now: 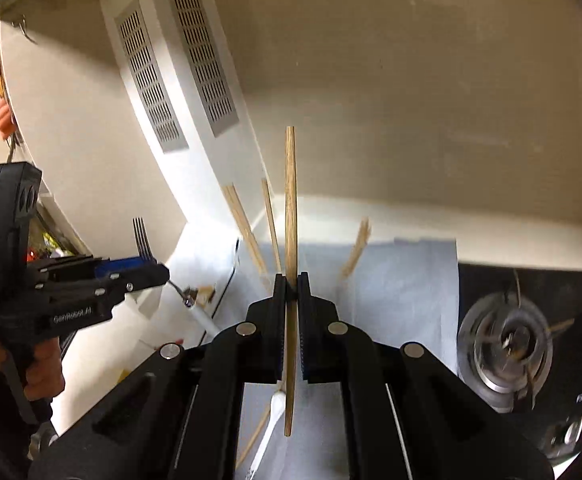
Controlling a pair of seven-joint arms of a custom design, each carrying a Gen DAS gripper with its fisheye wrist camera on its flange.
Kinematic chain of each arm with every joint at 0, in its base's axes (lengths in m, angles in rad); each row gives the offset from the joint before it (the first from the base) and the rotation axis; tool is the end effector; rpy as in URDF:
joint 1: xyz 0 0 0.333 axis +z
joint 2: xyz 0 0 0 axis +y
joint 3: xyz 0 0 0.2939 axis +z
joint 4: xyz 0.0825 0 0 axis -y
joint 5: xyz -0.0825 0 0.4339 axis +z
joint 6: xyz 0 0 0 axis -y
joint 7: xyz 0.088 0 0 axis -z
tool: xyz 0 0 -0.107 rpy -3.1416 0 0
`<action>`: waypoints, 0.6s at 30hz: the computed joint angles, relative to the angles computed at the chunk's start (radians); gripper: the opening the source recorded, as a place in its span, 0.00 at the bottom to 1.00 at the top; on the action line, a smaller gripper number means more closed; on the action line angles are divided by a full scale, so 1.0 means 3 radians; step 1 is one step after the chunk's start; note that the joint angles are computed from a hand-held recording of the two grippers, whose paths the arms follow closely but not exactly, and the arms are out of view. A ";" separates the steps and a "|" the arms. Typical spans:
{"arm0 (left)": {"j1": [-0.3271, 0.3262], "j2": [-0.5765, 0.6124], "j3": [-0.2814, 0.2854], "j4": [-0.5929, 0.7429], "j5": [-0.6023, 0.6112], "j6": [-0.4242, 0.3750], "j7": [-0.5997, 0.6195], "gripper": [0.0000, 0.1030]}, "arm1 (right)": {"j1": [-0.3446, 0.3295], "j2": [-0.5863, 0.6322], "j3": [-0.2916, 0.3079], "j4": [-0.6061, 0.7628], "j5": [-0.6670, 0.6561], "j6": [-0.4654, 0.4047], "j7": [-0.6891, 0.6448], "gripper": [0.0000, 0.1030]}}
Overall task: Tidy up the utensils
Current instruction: 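Drop the chopstick into the clear holder with the right gripper while the left gripper drops the fork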
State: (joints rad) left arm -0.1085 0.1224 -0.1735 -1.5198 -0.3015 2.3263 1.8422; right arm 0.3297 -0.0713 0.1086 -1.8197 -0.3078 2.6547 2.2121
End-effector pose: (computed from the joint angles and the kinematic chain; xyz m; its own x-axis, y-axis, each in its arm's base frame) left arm 0.6650 -0.1904 0.6407 -0.4489 -0.8819 0.1444 -0.7069 0.2516 -0.6610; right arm 0.5763 0.2818 0.6382 0.1012 -0.9745 -0.2003 -0.6197 0.0957 -0.7790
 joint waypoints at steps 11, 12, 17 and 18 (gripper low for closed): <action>-0.0027 0.0310 -0.0029 0.0646 0.0023 0.0135 -0.0003 0.23 | 0.0010 0.0476 -0.0094 0.0686 -0.1283 0.0046 0.0940 0.06; -0.0032 0.0340 -0.0034 0.0695 0.0031 0.0144 -0.0003 0.23 | 0.0027 0.0533 -0.0121 0.0759 -0.1401 0.0045 0.1039 0.06; -0.0084 0.0612 -0.0045 0.1058 0.0135 0.0141 -0.0038 0.23 | 0.0117 0.0783 -0.0278 0.1045 -0.1875 0.0089 0.1454 0.06; -0.0095 0.0668 -0.0043 0.1124 0.0163 0.0122 -0.0061 0.23 | 0.0135 0.0846 -0.0308 0.1109 -0.1937 0.0078 0.1518 0.06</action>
